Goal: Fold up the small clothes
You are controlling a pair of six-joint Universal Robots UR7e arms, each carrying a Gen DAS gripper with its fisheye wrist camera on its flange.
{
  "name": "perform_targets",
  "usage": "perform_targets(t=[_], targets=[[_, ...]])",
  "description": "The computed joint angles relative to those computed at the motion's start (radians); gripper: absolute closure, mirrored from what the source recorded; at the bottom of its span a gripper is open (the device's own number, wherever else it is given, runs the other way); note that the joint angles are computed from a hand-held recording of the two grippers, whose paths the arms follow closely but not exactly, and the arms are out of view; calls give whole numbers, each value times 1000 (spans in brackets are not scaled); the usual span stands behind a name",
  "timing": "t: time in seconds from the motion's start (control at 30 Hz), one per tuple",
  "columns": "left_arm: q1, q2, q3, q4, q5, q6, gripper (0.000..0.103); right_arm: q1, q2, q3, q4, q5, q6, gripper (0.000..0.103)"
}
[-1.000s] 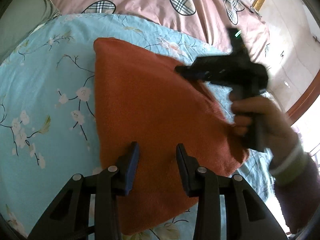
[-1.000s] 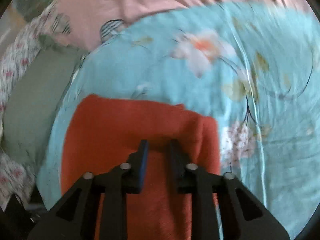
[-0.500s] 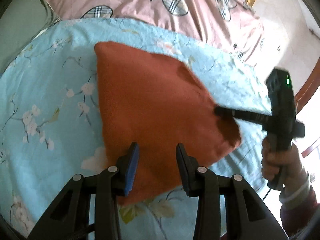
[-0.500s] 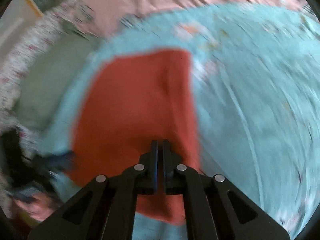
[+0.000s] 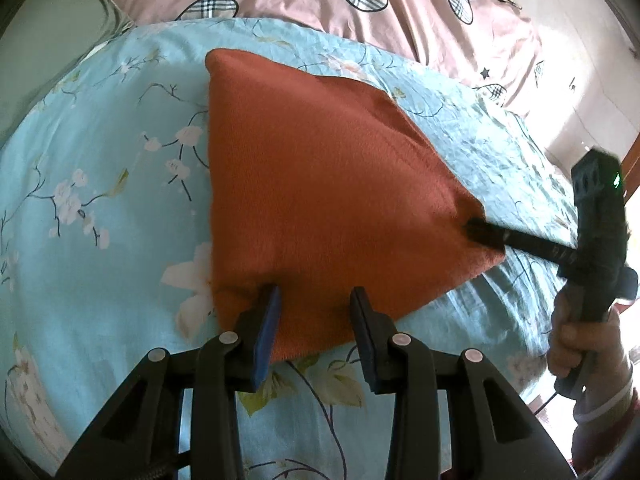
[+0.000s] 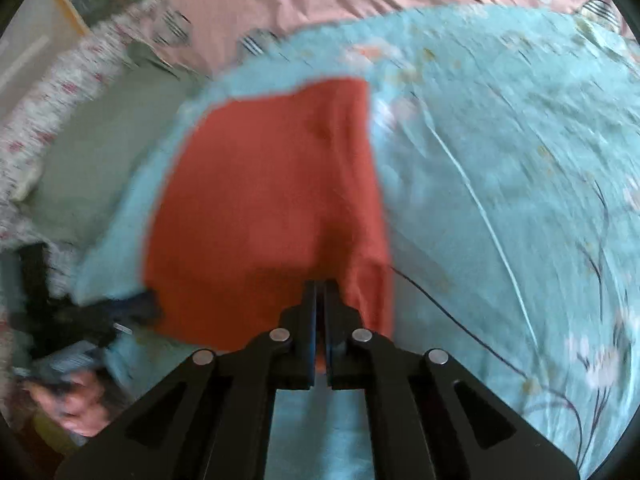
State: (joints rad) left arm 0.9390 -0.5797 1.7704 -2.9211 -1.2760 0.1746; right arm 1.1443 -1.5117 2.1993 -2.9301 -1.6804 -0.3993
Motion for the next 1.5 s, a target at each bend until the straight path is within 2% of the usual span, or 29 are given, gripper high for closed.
perform_targets(t=[0.03, 0.07, 0.1, 0.23, 0.37, 0.5, 0.7, 0.73, 0.77, 0.83, 1.0, 1.07, 1.17, 1.37, 1.5], targets=[[-1, 0, 4, -5, 3, -4, 67, -14, -6, 8, 5, 17, 27, 100], [-3, 1, 10, -13, 12, -13, 67, -38, -18, 19, 3, 67, 25, 100], [-7, 3, 14, -22, 21, -22, 67, -41, -25, 26, -4, 75, 27, 100], [-13, -4, 49, -60, 42, -43, 66, -15, -25, 38, -35, 29, 17, 99], [-15, -32, 80, -59, 45, -71, 66, -38, -58, 68, -38, 64, 38, 99], [-27, -68, 127, -66, 77, -91, 66, -31, -111, 111, -53, 61, 22, 98], [-44, -116, 209, -135, 131, -130, 51, -20, -169, 156, -44, 75, 2, 94], [-47, -122, 219, -140, 138, -134, 48, -17, -177, 164, -44, 75, -1, 89], [-51, -128, 229, -148, 151, -137, 45, -14, -185, 174, -45, 73, -6, 75], [-63, -136, 248, -165, 187, -134, 42, -1, -197, 194, -58, 57, -21, 58], [-93, -150, 278, -174, 297, -127, 26, 34, -228, 239, -76, 15, -66, 57], [-100, -160, 292, -177, 329, -124, 21, 44, -242, 257, -84, -7, -84, 50], [-110, -170, 313, -184, 378, -114, 21, 60, -260, 280, -86, -47, -109, 39], [-133, -156, 331, -237, 468, -79, 21, 85, -268, 295, -84, -97, -147, 24], [-147, -124, 306, -240, 525, -58, 20, 92, -244, 283, -112, -108, -158, 22]])
